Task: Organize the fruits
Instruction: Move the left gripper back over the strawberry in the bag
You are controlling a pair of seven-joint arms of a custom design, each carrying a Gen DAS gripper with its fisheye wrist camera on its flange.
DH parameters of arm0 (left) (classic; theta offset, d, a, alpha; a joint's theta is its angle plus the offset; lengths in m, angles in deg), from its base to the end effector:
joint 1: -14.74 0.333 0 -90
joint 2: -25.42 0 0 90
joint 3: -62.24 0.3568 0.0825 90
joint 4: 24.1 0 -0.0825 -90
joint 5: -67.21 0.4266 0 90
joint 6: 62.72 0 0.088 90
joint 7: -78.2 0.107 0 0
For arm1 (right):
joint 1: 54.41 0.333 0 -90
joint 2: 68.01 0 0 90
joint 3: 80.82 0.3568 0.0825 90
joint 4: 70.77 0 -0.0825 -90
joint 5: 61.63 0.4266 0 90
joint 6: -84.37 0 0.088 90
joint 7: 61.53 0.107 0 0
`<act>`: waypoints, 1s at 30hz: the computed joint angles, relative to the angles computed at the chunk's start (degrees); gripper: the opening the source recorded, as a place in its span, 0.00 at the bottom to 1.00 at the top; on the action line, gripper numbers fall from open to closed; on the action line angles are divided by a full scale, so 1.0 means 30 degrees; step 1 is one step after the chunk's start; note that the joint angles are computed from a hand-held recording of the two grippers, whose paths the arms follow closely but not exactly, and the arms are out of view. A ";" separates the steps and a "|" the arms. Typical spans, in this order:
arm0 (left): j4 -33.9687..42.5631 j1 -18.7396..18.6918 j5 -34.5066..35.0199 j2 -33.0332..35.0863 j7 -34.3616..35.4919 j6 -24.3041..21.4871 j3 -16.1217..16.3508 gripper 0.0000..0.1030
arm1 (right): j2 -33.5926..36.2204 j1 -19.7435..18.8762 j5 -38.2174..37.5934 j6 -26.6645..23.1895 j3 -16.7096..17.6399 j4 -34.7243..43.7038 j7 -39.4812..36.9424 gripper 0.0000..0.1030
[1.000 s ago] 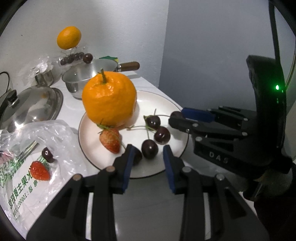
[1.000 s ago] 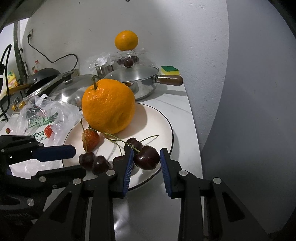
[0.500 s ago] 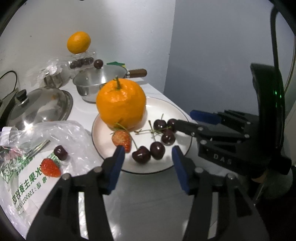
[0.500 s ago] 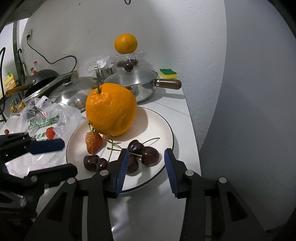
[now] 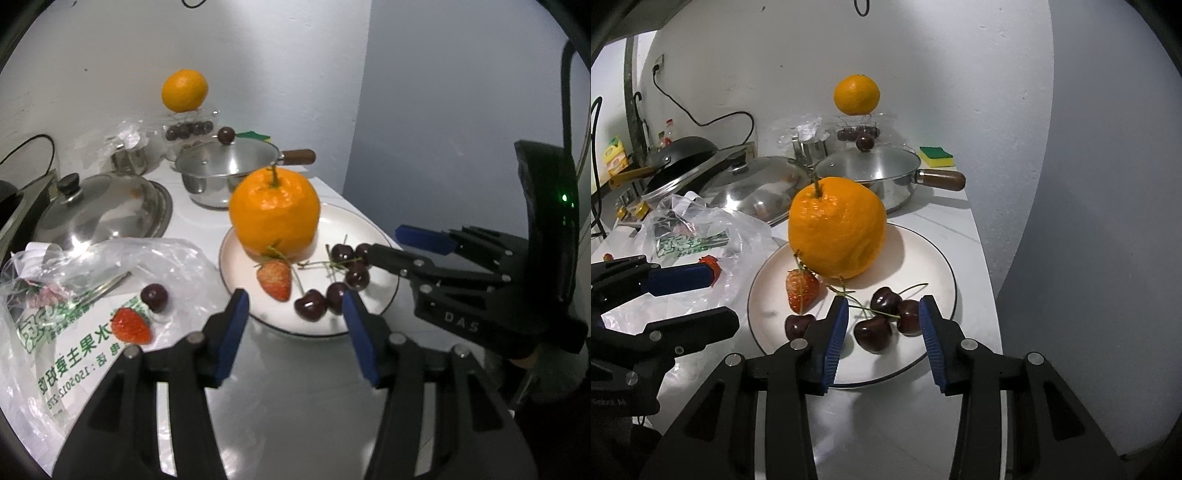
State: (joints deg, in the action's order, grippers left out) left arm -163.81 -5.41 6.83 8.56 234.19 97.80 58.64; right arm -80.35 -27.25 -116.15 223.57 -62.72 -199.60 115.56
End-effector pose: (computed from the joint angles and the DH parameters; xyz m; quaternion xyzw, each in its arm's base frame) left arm 0.4742 -0.1653 0.4857 -0.3951 0.8195 -0.3923 0.1356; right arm 0.3818 0.3932 0.5134 -0.6119 0.6695 -0.3056 0.2896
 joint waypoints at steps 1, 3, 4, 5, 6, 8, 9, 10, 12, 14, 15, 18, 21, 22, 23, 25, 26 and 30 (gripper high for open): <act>-0.0037 0.0020 -0.0047 -0.0052 0.0046 -0.0012 0.0051 0.53 | 0.0039 0.0023 0.0010 -0.0048 0.0022 0.0072 -0.0039 0.41; -0.0084 0.0065 -0.0158 -0.0157 0.0137 -0.0020 0.0156 0.53 | 0.0115 0.0086 -0.0011 -0.0157 0.0077 0.0214 -0.0055 0.41; -0.0117 0.0077 -0.0247 -0.0222 0.0221 -0.0011 0.0213 0.53 | 0.0179 0.0129 -0.0044 -0.0223 0.0109 0.0320 -0.0074 0.41; -0.0157 0.0090 -0.0341 -0.0295 0.0297 0.0007 0.0263 0.53 | 0.0221 0.0172 -0.0066 -0.0266 0.0116 0.0386 -0.0092 0.41; -0.0189 0.0108 -0.0406 -0.0353 0.0347 0.0014 0.0305 0.53 | 0.0261 0.0212 -0.0085 -0.0306 0.0115 0.0446 -0.0105 0.41; -0.0271 0.0163 -0.0483 -0.0491 0.0439 0.0017 0.0391 0.53 | 0.0370 0.0316 -0.0111 -0.0446 0.0137 0.0623 -0.0139 0.41; -0.0318 0.0186 -0.0538 -0.0560 0.0493 0.0036 0.0441 0.53 | 0.0439 0.0375 -0.0112 -0.0510 0.0141 0.0722 -0.0175 0.41; -0.0346 0.0207 -0.0589 -0.0610 0.0529 0.0049 0.0490 0.53 | 0.0515 0.0438 -0.0085 -0.0561 0.0132 0.0823 -0.0233 0.41; -0.0399 0.0234 -0.0739 -0.0713 0.0617 0.0056 0.0593 0.53 | 0.0643 0.0550 -0.0116 -0.0705 0.0125 0.0993 -0.0260 0.41; -0.0462 0.0278 -0.0905 -0.0831 0.0753 0.0051 0.0715 0.53 | 0.0784 0.0676 -0.0120 -0.0848 0.0108 0.1183 -0.0340 0.41; -0.0470 0.0310 -0.0931 -0.0842 0.0768 0.0063 0.0732 0.53 | 0.0866 0.0743 -0.0136 -0.0927 0.0105 0.1298 -0.0382 0.41; -0.0565 0.0450 -0.0883 -0.0938 0.0738 0.0148 0.0787 0.53 | 0.1065 0.0940 -0.0218 -0.1103 0.0060 0.1572 -0.0442 0.41; -0.0648 0.0560 -0.0830 -0.1031 0.0697 0.0235 0.0894 0.53 | 0.1256 0.1127 -0.0322 -0.1239 0.0021 0.1840 -0.0444 0.41; -0.0661 0.0572 -0.0850 -0.1032 0.0724 0.0302 0.0934 0.53 | 0.1310 0.1185 -0.0342 -0.1264 0.0001 0.1904 -0.0450 0.41; -0.0665 0.0584 -0.0869 -0.1037 0.0757 0.0299 0.0992 0.53 | 0.1392 0.1241 -0.0357 -0.1286 -0.0019 0.1997 -0.0468 0.41; -0.0705 0.0645 -0.0917 -0.1080 0.0806 0.0298 0.1101 0.53 | 0.1584 0.1367 -0.0400 -0.1339 -0.0051 0.2219 -0.0531 0.41; -0.0777 0.0675 -0.0908 -0.1152 0.0778 0.0347 0.1091 0.53 | 0.1637 0.1427 -0.0398 -0.1334 -0.0087 0.2288 -0.0571 0.41; -0.0883 0.0813 -0.0900 -0.1225 0.0694 0.0384 0.1276 0.53 | 0.1977 0.1671 -0.0426 -0.1448 -0.0169 0.2714 -0.0818 0.41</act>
State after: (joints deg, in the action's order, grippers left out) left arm -166.46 -2.97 4.13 4.88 236.27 98.95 62.47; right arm -74.42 -22.24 -117.43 219.23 -63.22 -191.45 113.10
